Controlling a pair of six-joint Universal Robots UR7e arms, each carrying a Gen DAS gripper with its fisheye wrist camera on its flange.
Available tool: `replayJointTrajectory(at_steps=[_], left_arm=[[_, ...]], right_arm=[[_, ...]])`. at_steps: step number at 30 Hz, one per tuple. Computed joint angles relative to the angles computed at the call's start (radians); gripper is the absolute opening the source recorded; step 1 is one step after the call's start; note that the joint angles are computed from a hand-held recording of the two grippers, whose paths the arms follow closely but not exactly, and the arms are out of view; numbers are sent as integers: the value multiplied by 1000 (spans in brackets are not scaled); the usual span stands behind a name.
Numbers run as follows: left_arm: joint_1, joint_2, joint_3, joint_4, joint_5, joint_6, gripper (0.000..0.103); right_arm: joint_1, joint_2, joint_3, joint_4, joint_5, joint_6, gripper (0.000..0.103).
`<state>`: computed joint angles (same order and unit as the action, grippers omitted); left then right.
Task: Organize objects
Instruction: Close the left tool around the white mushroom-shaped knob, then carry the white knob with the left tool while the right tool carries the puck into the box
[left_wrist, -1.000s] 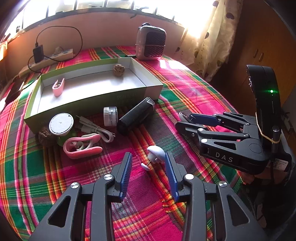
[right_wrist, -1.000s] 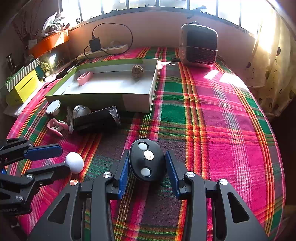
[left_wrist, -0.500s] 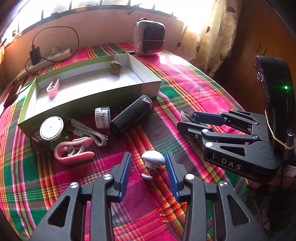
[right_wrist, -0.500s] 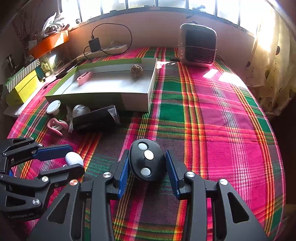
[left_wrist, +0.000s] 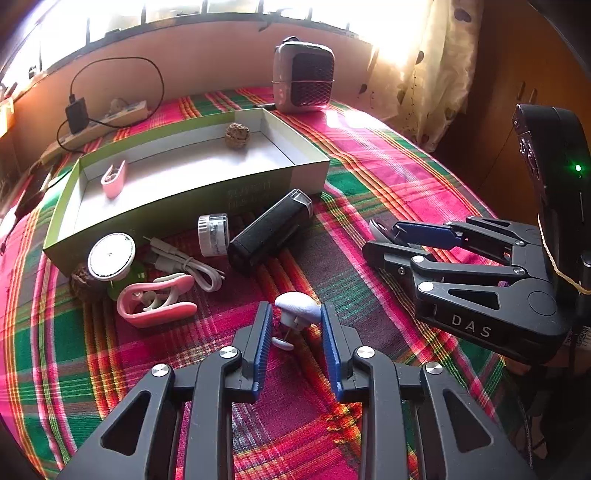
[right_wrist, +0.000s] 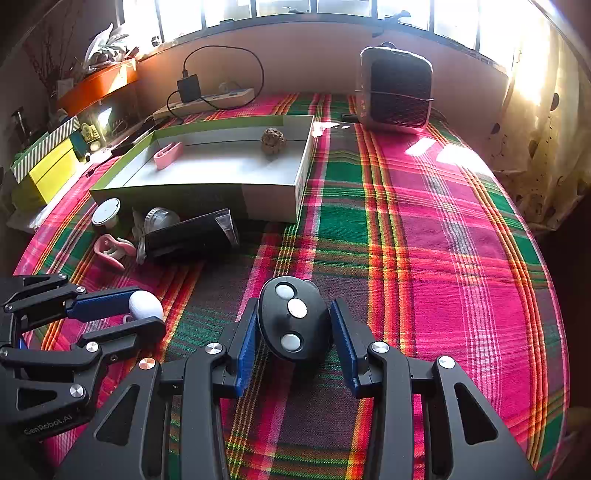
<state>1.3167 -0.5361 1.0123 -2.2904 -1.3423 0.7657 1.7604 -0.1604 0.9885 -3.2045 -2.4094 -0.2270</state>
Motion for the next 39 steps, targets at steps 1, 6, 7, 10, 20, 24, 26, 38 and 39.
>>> replayJointTrajectory(at_steps=[1, 6, 7, 10, 20, 24, 26, 38, 39], left_arm=[[1, 1, -1, 1, -2, -1, 23], [1, -3, 10, -16, 0, 7, 23], [1, -3, 10, -16, -1, 7, 23], [1, -3, 12, -18, -2, 8, 22], [0, -5, 14, -24, 4, 3, 22], [0, -10, 16, -41, -3, 1, 22], [-1, -13, 17, -53, -6, 2, 22], [-5, -5, -26, -94, -2, -13, 22], [-5, -2, -33, -98, 0, -16, 22]], right_arm=[[0, 2, -3, 2, -1, 0, 40], [0, 3, -4, 1, -4, -4, 40], [0, 3, -5, 1, -5, -4, 40], [0, 5, -7, 1, -8, -8, 40], [0, 10, -15, 3, -14, -15, 40], [1, 11, -19, -2, -19, -13, 39], [2, 9, -14, -11, -16, -13, 39], [23, 10, -49, -32, 9, -64, 39], [25, 11, -56, -28, 17, -65, 39]])
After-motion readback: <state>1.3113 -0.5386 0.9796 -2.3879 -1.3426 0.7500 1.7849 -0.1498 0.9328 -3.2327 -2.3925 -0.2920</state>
